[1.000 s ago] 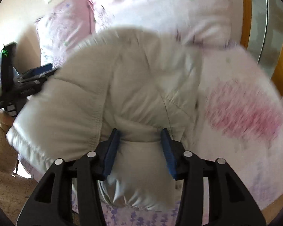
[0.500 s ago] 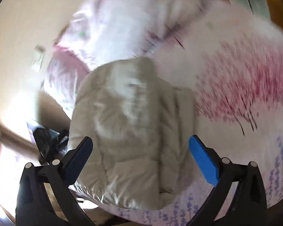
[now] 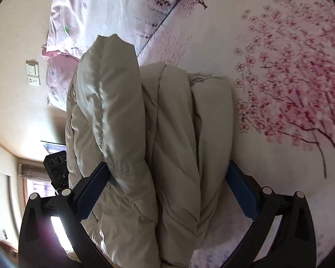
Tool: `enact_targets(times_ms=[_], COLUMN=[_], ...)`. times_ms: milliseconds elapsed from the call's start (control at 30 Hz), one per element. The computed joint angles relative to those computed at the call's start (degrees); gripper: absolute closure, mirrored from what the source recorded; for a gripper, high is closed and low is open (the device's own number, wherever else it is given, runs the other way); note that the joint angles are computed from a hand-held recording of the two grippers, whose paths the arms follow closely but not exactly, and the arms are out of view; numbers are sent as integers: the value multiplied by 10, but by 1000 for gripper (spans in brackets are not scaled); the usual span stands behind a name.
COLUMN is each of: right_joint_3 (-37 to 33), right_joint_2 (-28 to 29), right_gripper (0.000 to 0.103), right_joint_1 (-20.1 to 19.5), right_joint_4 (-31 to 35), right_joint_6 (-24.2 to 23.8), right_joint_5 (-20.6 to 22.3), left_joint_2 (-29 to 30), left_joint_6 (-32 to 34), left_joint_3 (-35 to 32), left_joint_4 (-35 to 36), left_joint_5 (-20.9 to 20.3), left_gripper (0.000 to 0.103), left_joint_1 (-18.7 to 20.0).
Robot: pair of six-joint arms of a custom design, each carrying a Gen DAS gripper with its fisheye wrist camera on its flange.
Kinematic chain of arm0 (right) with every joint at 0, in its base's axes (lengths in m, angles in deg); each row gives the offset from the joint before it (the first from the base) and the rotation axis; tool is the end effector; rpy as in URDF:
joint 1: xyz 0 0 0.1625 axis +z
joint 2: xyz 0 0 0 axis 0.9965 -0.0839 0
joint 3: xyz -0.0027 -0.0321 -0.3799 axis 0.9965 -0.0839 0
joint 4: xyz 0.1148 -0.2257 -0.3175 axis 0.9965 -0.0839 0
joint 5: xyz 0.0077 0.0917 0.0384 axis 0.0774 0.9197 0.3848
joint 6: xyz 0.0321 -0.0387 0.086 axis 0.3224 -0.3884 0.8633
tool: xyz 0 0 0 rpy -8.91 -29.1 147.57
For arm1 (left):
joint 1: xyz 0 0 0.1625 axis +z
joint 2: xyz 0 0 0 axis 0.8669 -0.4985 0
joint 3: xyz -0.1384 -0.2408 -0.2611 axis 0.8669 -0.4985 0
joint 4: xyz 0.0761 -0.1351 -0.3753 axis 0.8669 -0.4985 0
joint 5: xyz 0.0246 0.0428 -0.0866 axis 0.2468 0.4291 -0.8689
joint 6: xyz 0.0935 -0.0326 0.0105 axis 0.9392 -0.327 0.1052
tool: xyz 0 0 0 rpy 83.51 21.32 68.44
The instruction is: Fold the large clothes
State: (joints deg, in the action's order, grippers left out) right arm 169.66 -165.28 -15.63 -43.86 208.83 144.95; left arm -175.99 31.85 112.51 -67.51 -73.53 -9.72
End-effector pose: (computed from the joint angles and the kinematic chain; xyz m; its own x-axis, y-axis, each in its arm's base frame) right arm 0.0823 -0.2316 0.0839 -0.9598 0.1872 -0.2091 0.2467 0.9180 -0.3106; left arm -0.0380 -0.2665 0.2678 -0.9368 0.3498 -0.0050 0.3430 0.9158 -0.2089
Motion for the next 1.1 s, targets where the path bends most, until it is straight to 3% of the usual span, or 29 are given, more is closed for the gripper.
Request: enact_targets(times_ms=[133,400,467,633,967,1100], right_joint_3=[-7,-32,-33,-8,51,61], right_joint_2=[37,58,65,66,36,18], right_gripper=[1,1,9,37,54,57], right_joint_1=[-26,23,31,-1,-54,-50], right_joint_4=[2,-9,-20,-48,-89,-90], right_joint_6=[-37,-33,-32,-67,-117,-115], right_joint_5=[-40,-25,-28,-83,-129,-131], left_joint_2=[-4,7,3,-10,-27,-24], left_joint_6=[2,15,14,23,27,33], left_joint_3=[4,14,17,17,15,8], left_joint_4=[-7,-44,-48,-41,-34,-34], left_joint_5=[-13,-38,-38,-41,-46,-48], left_gripper=[2,2,3,16,33,36], left_joint_1=[10,43,43,43,44,49])
